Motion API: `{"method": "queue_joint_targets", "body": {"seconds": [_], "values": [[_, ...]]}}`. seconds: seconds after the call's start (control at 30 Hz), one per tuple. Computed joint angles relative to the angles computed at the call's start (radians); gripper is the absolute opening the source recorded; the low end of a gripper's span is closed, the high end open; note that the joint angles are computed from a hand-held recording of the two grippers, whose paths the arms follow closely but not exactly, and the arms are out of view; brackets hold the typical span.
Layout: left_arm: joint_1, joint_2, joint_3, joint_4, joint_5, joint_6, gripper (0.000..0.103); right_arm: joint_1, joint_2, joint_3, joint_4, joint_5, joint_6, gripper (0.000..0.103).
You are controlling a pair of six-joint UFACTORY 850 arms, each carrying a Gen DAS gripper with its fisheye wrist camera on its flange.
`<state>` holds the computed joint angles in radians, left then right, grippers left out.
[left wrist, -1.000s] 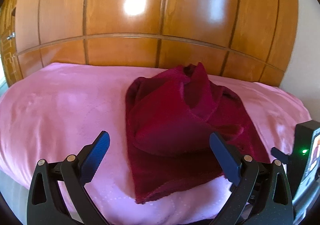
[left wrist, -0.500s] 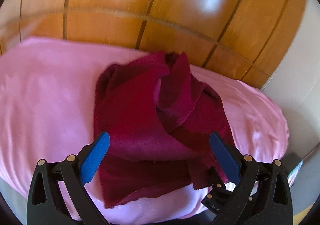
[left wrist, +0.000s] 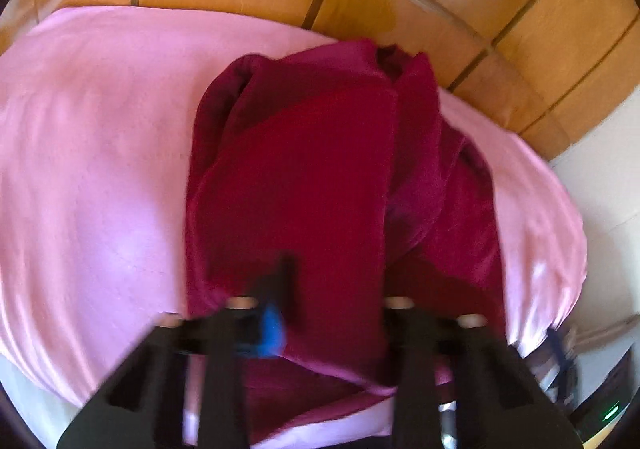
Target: Fold small clothes
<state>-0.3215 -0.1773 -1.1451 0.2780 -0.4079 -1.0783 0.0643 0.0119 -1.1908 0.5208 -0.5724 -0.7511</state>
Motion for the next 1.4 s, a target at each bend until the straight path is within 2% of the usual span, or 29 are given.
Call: {"method": "queue_joint_targets", "body": {"seconds": [0.07,0.17,0.23,0.27,0.4,0.53,0.67,0.73,0.8,0.87,0.9,0.93,0.97,1.0,1.03,1.13,1.2,1.23,1.3,1.4], "values": [[0.008,0.019,0.019,0.048,-0.004,0.002,0.004,-0.018,-0.026,-0.037,0.075,-0.062,-0.042,0.1],[0.039,0.084,0.059,0.093,0.019,0.027,0.004,-0.027,-0.087,-0.109,0.14,-0.158,-0.081,0.084],[0.074,0.132,0.081,0.086,0.041,0.077,0.004,-0.026,-0.157,-0.186,0.179,-0.276,-0.052,0.07],[0.09,0.147,0.082,0.092,0.04,0.098,0.003,-0.021,-0.2,-0.23,0.203,-0.34,-0.029,0.069],[0.156,0.175,0.061,0.256,-0.001,0.021,0.003,0.032,-0.299,-0.318,0.217,-0.453,0.018,0.066],[0.224,0.153,0.022,0.324,-0.032,-0.002,0.003,0.101,-0.347,-0.364,0.186,-0.473,0.062,0.058],[0.299,0.088,-0.035,0.313,-0.077,0.046,0.003,0.161,-0.321,-0.349,0.259,-0.51,-0.088,0.059],[0.333,0.034,-0.081,0.326,-0.113,0.044,0.004,0.199,-0.308,-0.331,0.255,-0.487,-0.125,0.066],[0.357,-0.017,-0.124,0.382,-0.162,-0.006,0.004,0.255,-0.288,-0.303,0.206,-0.401,-0.146,0.067],[0.383,-0.051,-0.154,0.367,-0.177,0.008,0.004,0.304,-0.282,-0.284,0.135,-0.322,-0.146,0.065],[0.402,-0.062,-0.159,0.376,-0.192,-0.016,0.003,0.333,-0.285,-0.277,0.081,-0.282,-0.14,0.049],[0.41,-0.068,-0.162,0.391,-0.2,-0.05,0.004,0.354,-0.29,-0.272,0.033,-0.253,-0.131,0.02],[0.421,-0.071,-0.16,0.398,-0.201,-0.069,0.004,0.361,-0.294,-0.277,-0.005,-0.248,-0.119,0.013],[0.432,-0.072,-0.157,0.399,-0.2,-0.078,0.008,0.362,-0.294,-0.281,-0.035,-0.239,-0.106,0.009],[0.436,-0.068,-0.149,0.405,-0.2,-0.093,0.011,0.355,-0.299,-0.286,-0.026,-0.237,-0.117,0.008],[0.432,-0.046,-0.111,0.452,-0.218,-0.174,0.034,0.295,-0.272,-0.283,0.022,-0.21,-0.187,0.008],[0.407,-0.009,-0.059,0.544,-0.255,-0.287,0.074,0.241,-0.286,-0.34,0.048,-0.213,-0.195,0.008],[0.399,0.003,-0.035,0.593,-0.264,-0.342,0.077,0.21,-0.301,-0.38,0.042,-0.202,-0.181,0.008],[0.378,0.045,0.026,0.629,-0.26,-0.4,0.078,0.146,-0.338,-0.461,0.003,-0.168,-0.135,0.008],[0.348,0.105,0.111,0.652,-0.232,-0.454,0.078,0.062,-0.419,-0.605,-0.176,-0.096,0.023,0.008]]}}
